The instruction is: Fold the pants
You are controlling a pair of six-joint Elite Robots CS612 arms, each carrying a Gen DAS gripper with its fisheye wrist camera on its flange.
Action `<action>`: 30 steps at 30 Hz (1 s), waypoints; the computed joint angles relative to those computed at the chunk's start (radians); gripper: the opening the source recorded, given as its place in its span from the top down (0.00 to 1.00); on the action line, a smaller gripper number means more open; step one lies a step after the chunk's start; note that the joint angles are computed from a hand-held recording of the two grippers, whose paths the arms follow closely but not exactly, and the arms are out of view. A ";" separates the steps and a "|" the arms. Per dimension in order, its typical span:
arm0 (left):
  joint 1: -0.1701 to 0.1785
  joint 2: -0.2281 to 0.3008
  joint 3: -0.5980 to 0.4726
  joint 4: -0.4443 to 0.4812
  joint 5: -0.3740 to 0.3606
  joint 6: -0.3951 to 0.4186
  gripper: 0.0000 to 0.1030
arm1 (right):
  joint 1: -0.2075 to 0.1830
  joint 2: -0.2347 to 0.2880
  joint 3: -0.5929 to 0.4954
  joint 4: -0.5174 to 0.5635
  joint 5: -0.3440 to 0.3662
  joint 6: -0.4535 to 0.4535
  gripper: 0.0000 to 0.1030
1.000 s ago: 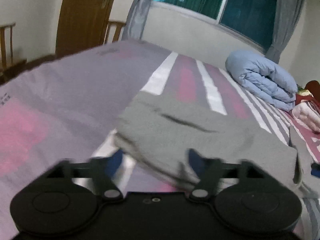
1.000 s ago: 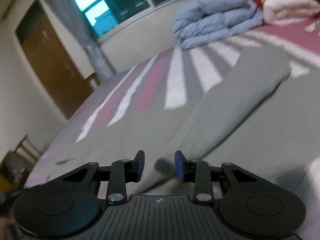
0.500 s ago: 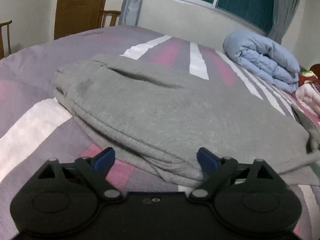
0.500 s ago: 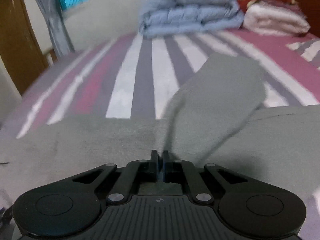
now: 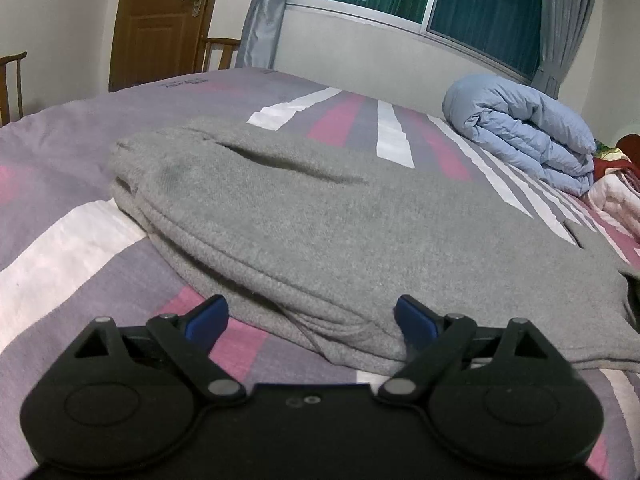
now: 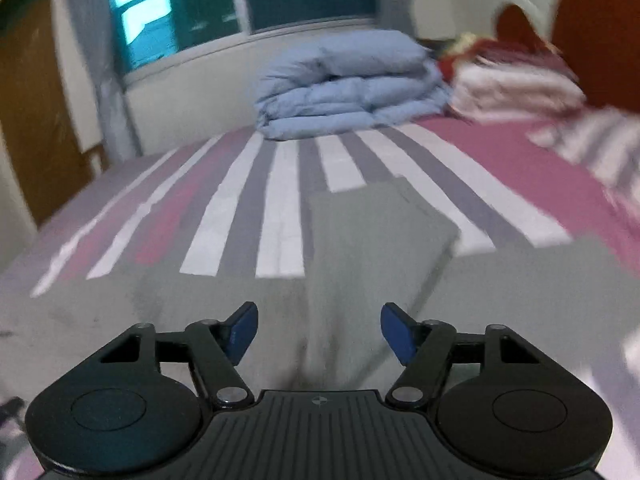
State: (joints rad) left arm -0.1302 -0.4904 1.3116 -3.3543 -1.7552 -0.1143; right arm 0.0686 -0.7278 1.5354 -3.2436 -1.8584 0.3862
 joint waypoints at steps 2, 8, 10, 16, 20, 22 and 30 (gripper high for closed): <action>0.000 0.000 0.001 0.000 -0.002 -0.003 0.18 | -0.004 0.017 -0.055 0.108 0.012 -0.104 0.51; 0.000 0.000 0.001 -0.001 -0.001 -0.002 0.18 | -0.045 0.002 -0.008 0.123 0.034 -0.067 0.93; 0.000 0.000 0.000 -0.002 0.000 -0.002 0.17 | -0.064 -0.033 0.080 0.034 0.046 0.042 0.93; -0.001 -0.001 0.002 -0.003 0.007 0.004 0.17 | -0.126 -0.074 0.277 -0.142 0.221 0.316 0.85; -0.003 -0.001 0.002 -0.004 0.017 0.007 0.16 | -0.093 -0.080 0.251 -0.181 0.130 0.068 0.68; -0.006 -0.002 0.004 -0.004 0.025 0.007 0.16 | -0.077 -0.073 0.207 -0.139 0.109 -0.076 0.68; -0.008 -0.003 0.005 -0.003 0.028 0.005 0.15 | -0.029 0.056 -0.016 0.053 -0.027 -0.579 0.68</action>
